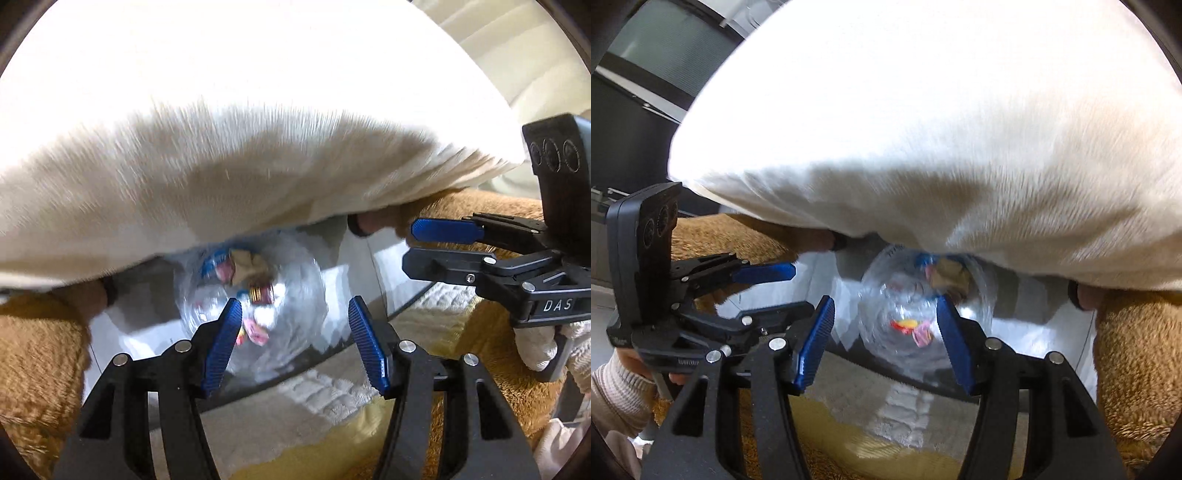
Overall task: Collect trash
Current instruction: 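Raise both open tools back toward the tissue pack and wrapper on the bed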
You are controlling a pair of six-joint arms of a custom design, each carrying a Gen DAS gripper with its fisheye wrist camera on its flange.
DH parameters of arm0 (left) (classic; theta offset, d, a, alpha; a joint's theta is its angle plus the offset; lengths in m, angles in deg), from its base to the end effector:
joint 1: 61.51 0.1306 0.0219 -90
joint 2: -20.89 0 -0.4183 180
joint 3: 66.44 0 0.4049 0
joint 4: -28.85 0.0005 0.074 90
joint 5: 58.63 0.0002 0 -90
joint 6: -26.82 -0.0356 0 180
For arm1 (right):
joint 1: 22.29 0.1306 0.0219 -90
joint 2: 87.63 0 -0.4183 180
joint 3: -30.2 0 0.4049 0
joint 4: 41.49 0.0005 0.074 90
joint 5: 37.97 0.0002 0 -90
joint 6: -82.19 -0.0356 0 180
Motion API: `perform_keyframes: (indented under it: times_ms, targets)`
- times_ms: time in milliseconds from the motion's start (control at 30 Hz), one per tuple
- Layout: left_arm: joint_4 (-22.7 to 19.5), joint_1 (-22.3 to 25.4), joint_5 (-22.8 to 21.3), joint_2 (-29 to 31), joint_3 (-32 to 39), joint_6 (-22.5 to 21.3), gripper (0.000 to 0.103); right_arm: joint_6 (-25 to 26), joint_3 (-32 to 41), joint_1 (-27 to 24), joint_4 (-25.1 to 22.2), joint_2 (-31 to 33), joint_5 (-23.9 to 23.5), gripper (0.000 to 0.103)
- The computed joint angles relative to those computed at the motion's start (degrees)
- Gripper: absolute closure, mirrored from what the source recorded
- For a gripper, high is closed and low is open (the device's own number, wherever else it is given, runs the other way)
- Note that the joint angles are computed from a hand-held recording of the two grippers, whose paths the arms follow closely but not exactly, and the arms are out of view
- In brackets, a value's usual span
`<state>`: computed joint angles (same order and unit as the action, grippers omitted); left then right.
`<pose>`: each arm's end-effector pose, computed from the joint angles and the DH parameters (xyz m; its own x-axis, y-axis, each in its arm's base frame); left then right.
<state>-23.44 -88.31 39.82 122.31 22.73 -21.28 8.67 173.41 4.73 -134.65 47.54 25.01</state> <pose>0.4858 -0.2518 0.3560 -0.9353 -0.2676 -0.2314 -0.1643 0.9078 -0.3858 0.6417 0.3448 0.3768 -0.7266 -0.6542 -0.2100 -0.6729 0.6158 0.4099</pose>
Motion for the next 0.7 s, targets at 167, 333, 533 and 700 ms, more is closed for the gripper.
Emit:
perform_keyframes:
  times_ms: [167,333,533,700]
  targets:
    - [4.38,0.62,-2.62,-3.68,-2.00,-0.87,0.044,2.01,-4.03,-0.56,6.33,-4.13,-2.82,0.045]
    - [8.69,0.99,-6.88,-7.02,-3.18,-2.80,0.044,3.40,-8.89,-0.84,16.42,-8.78,-4.76,0.045]
    - [11.91,1.93,-11.55,-9.75,-3.17,-4.49,0.044,4.42,-7.68,-0.56,23.53,-9.40,-4.96,0.045]
    - [13.63,3.39,-14.66,-10.55,-1.84,-6.52,0.044,2.51,1.41,-0.16,22.33,-4.96,-5.46,0.045]
